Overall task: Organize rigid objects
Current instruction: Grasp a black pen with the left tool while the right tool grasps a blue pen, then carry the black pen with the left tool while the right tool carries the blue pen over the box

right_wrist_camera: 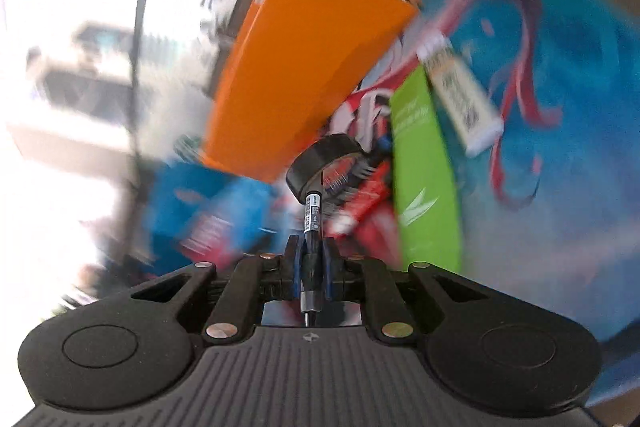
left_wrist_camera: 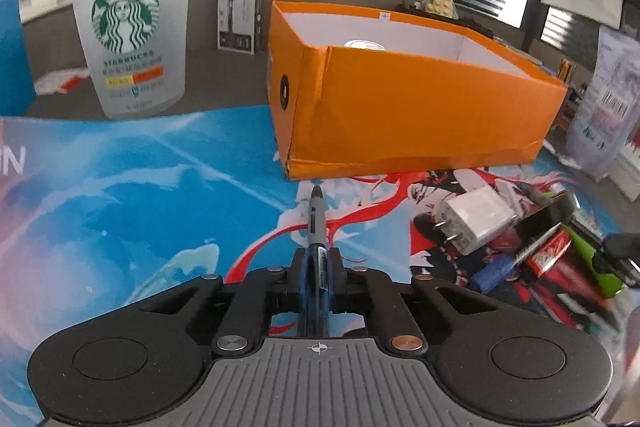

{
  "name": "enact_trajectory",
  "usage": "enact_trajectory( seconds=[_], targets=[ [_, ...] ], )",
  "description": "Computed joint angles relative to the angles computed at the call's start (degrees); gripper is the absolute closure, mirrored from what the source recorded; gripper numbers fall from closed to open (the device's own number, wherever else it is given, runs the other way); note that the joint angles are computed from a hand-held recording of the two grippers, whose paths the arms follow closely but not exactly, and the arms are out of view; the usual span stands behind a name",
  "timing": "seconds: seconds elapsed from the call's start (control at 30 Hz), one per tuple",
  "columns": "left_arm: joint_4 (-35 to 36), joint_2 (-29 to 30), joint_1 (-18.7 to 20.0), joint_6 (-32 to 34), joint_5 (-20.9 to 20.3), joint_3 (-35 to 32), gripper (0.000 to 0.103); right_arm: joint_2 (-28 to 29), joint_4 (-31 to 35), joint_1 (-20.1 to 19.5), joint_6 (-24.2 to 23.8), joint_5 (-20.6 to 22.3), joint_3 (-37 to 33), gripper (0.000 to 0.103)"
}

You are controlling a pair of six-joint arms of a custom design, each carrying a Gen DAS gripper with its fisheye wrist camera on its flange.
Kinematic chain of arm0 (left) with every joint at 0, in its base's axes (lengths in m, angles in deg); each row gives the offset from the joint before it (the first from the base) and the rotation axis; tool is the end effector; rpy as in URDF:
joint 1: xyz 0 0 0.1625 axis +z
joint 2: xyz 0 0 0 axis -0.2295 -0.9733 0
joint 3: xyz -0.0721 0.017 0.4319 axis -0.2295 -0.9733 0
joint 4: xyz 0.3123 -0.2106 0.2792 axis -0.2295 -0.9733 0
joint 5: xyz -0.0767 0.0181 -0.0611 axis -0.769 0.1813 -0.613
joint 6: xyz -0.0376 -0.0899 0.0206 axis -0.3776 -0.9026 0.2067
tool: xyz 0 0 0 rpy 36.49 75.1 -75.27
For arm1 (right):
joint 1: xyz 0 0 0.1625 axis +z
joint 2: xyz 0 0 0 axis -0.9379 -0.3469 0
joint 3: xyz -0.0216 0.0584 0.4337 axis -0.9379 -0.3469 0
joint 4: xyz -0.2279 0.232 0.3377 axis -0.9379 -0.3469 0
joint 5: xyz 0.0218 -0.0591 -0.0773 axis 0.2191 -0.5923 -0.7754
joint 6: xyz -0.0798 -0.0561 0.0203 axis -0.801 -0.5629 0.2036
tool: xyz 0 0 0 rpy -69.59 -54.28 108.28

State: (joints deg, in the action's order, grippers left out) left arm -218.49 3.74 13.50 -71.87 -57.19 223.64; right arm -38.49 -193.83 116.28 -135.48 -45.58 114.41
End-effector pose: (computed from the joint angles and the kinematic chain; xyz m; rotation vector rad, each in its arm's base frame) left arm -0.1542 -0.2079 0.0221 0.1922 2.2333 -1.0694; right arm -0.0498 -0.3092 0.2275 -0.0736 2.6816 -0.2578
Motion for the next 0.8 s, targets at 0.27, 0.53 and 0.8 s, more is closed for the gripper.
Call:
enact_trajectory(
  seconds=[0.27,0.53,0.8],
  targets=[
    [2.6,-3.4,-1.1,-1.5,-0.6,0.4,0.096,-3.6,10.5,-2.1,3.6,6.5,-0.4,0.093],
    [1.9,-3.4,-1.0,-0.7,-1.0,0.4,0.096,-7.8,-10.8,19.5,3.8,-15.3,-0.2,0.093],
    [3.9,-6.1,-2.3,-2.1,-1.3,1.3,0.096,-6.8,-20.8,37.5,-4.7,-33.7,-1.2,0.093]
  ],
)
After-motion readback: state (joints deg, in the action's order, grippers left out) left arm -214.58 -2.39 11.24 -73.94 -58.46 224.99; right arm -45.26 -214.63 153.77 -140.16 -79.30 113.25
